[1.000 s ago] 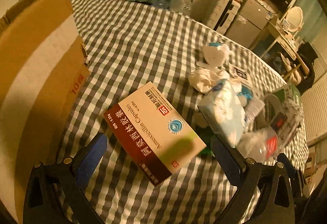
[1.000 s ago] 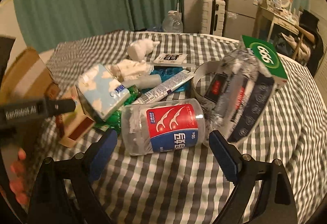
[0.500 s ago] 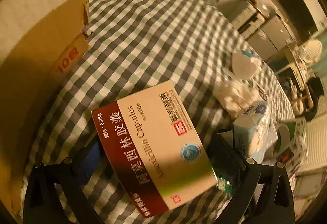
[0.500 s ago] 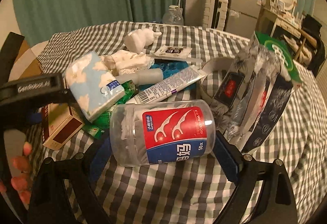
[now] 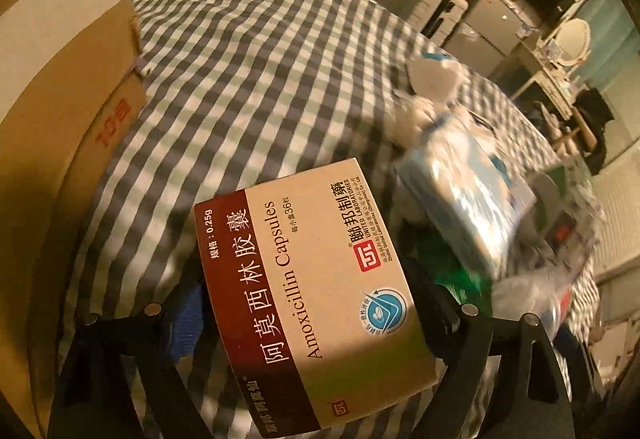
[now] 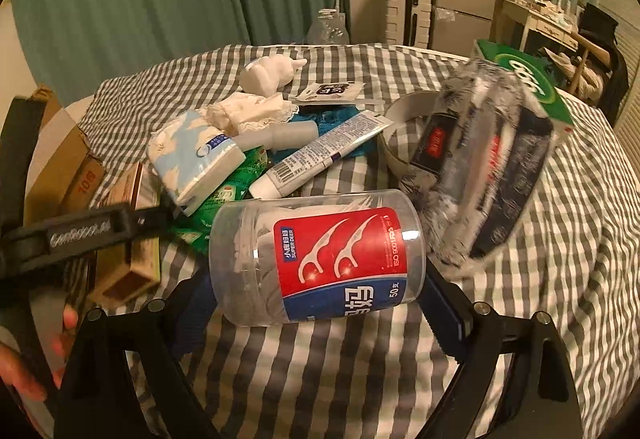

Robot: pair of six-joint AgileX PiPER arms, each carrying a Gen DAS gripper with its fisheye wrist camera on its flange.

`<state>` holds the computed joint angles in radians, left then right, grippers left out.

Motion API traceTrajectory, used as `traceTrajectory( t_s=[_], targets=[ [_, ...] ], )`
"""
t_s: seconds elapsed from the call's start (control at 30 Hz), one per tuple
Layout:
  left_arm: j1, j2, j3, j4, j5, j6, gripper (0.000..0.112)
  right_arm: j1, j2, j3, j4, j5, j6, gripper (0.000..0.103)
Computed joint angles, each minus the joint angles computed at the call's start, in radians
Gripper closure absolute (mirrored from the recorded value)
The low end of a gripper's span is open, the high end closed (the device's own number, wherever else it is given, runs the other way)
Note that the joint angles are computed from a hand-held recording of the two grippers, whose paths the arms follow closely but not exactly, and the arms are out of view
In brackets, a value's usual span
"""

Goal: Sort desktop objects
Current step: 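Carry the amoxicillin box with the left tool while the right carries the floss jar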

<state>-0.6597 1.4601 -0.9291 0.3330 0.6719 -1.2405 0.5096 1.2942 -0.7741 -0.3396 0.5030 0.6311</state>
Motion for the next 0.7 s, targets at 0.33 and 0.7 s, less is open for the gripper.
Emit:
traceTrajectory(
  t_s=[0.33, 0.7],
  targets=[
    [-0.166, -0.317, 0.107, 0.124, 0.178, -0.133, 0.023, 0.077, -0.19, -0.015, -0.071, 0.149, 0.131, 0.012],
    [-0.288, -0.36, -0.152, 0.29, 0.445, -0.076, 0.023, 0.229, -0.248, -0.148, -0.165, 0.339, 0.215, 0.012]
  ],
)
